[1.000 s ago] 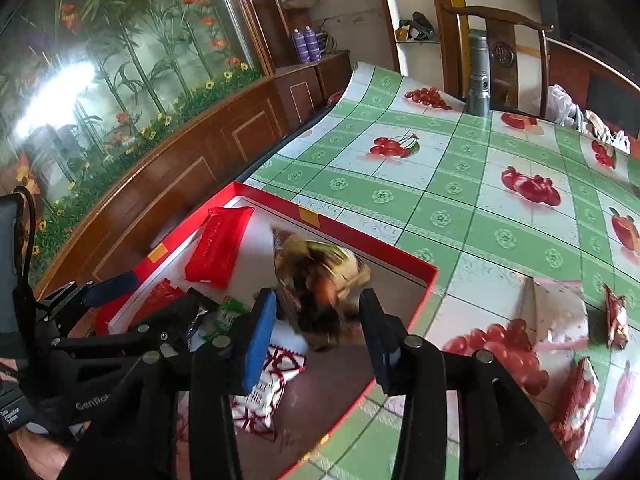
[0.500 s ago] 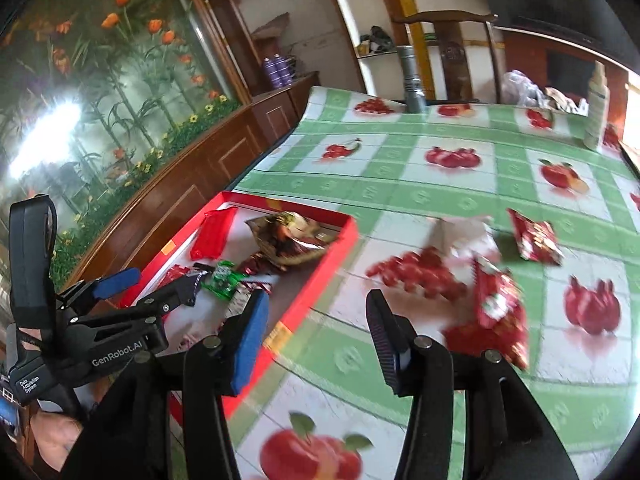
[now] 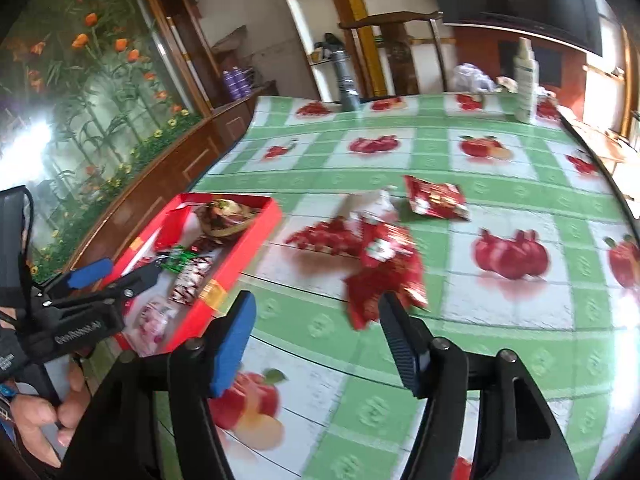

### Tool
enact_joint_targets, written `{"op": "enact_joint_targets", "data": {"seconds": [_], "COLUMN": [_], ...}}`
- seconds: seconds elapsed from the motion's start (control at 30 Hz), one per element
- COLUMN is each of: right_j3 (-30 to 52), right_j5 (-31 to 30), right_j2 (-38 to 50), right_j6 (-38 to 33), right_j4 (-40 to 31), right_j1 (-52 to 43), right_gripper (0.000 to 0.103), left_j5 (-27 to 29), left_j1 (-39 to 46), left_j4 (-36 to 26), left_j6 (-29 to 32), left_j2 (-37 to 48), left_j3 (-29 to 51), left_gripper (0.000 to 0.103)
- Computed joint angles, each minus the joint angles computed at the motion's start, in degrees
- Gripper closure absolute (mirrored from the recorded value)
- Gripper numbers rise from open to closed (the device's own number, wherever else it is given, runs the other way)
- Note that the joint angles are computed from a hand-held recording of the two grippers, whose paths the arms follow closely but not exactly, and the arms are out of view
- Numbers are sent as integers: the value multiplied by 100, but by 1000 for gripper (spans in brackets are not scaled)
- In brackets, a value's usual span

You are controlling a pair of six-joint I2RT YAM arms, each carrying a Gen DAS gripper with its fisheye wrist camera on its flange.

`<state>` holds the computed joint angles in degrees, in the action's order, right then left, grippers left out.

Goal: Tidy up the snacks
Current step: 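Move left tool to a dark red pack while right tool approaches a red candy pack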

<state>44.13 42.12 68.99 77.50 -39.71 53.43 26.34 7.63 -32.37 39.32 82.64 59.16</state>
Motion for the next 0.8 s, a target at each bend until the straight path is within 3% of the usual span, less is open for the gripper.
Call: {"op": "enact_joint_targets", "data": {"seconds": [0.43,0.8], "right_j3": [-536,-752], "right_j5": [401,495], "right_j2": [-785,-1091], "right_j6": [2948,3736], "right_j4": [-2192,-2682], "right_j1": [1292,1665], "right_gripper": [38,38], "left_j5": [-95,-182], "left_j1": [-791,-1364], "left_j4": [-426,-677], "left_j6": [117,-112], "left_j2": [-761,-904], "left_j3": [-654,-667], "left_gripper": [12,12]}}
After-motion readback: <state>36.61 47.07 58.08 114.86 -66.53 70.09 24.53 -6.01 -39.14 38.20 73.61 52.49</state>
